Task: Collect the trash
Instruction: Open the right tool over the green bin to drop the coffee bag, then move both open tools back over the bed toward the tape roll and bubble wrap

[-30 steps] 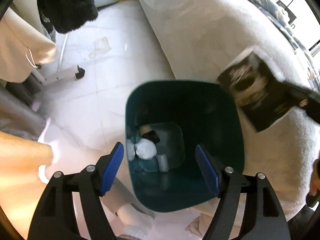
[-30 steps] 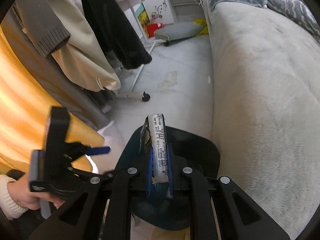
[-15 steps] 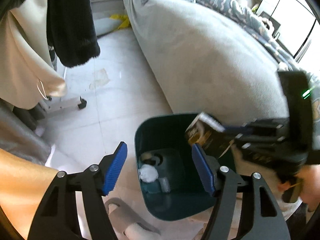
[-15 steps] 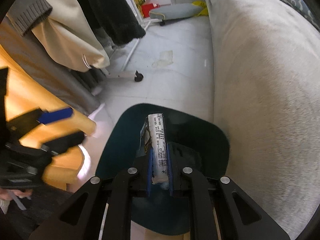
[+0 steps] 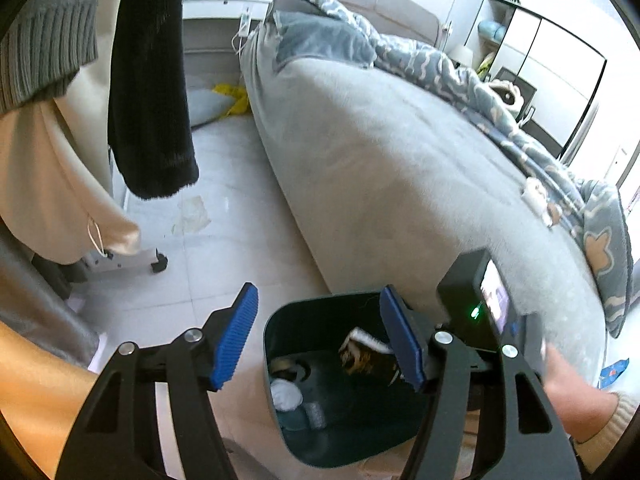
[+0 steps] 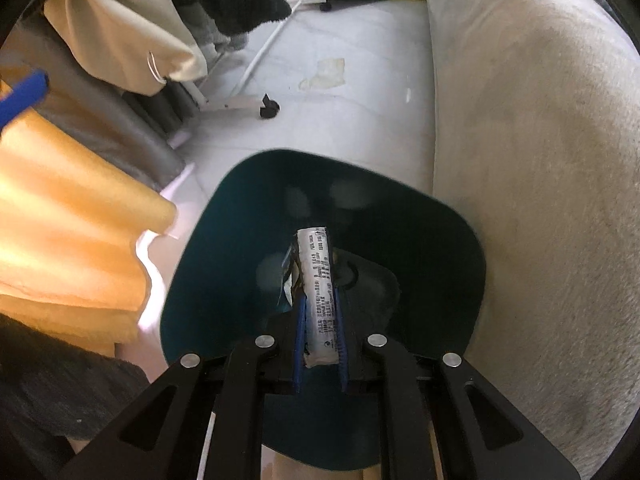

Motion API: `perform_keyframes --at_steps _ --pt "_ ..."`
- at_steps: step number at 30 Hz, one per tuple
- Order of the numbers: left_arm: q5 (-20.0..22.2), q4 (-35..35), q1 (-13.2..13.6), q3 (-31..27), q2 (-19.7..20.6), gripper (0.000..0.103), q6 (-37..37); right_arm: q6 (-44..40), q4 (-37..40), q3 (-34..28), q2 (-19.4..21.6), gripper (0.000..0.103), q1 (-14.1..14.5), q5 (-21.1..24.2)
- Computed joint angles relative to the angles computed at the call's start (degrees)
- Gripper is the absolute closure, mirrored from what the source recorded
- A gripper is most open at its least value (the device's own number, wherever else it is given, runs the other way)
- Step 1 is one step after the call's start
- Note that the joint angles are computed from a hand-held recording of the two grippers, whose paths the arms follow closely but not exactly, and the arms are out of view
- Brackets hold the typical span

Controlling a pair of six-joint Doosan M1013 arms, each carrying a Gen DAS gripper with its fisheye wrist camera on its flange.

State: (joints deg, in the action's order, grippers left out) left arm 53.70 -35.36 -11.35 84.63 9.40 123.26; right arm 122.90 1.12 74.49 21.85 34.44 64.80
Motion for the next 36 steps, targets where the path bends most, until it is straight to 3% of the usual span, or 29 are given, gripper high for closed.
perform_keyframes --at_steps 2,3,4,6,11,18,21,25,30,36 --pt "-0.50 -0.83 0.06 -0.10 -0.08 0.037 0.54 -0.10 0.16 0.14 -0.04 0.085 -0.02 0.47" --pt "-0.58 -1.05 0.04 -0.18 -0.11 0.037 0.60 -0.13 0.17 0.18 -0.16 0.078 -0.01 0.68" --pt "-0.64 -1.24 0.01 -0.18 -0.18 0.037 0.52 -0.02 -0.07 0.17 -0.28 0.059 0.03 0.76" --pt "-0.97 -1.36 -0.09 -0.16 -0.27 0.037 0.23 0.09 -0.81 0.08 -0.57 0.042 0.21 0.64" --pt "-1.45 -2.27 -0.20 -0.55 -0.30 0.037 -0.59 0.19 -1.37 0.74 -1.76 0.040 0.37 -0.39" --pt "-3.19 -4.52 -1.08 -0.85 -1.12 0.036 -0.51 1.61 -3.43 2.32 -4.67 0.026 0.56 -3.50" --pt "-3.70 -5.24 -1.61 -1.06 -1.37 0.036 -0.80 1.81 -4.17 3.08 -5.78 0.025 0.47 -5.34" --pt "-4.28 -5.27 -2.55 -1.11 -1.72 0.035 -1.05 3.32 -7.80 5.04 -8.34 0.016 0.88 -9.20" --pt "-4.91 -5.49 -3.98 -1.24 -2.17 0.033 -1.03 8.17 -14.30 7.07 -11.16 0.012 1.36 -12.37" --pt "-6.08 -3.91 -6.24 -1.17 -2.76 0.027 -1.14 15.51 -22.76 9.77 -14.60 0.006 1.50 -13.43"
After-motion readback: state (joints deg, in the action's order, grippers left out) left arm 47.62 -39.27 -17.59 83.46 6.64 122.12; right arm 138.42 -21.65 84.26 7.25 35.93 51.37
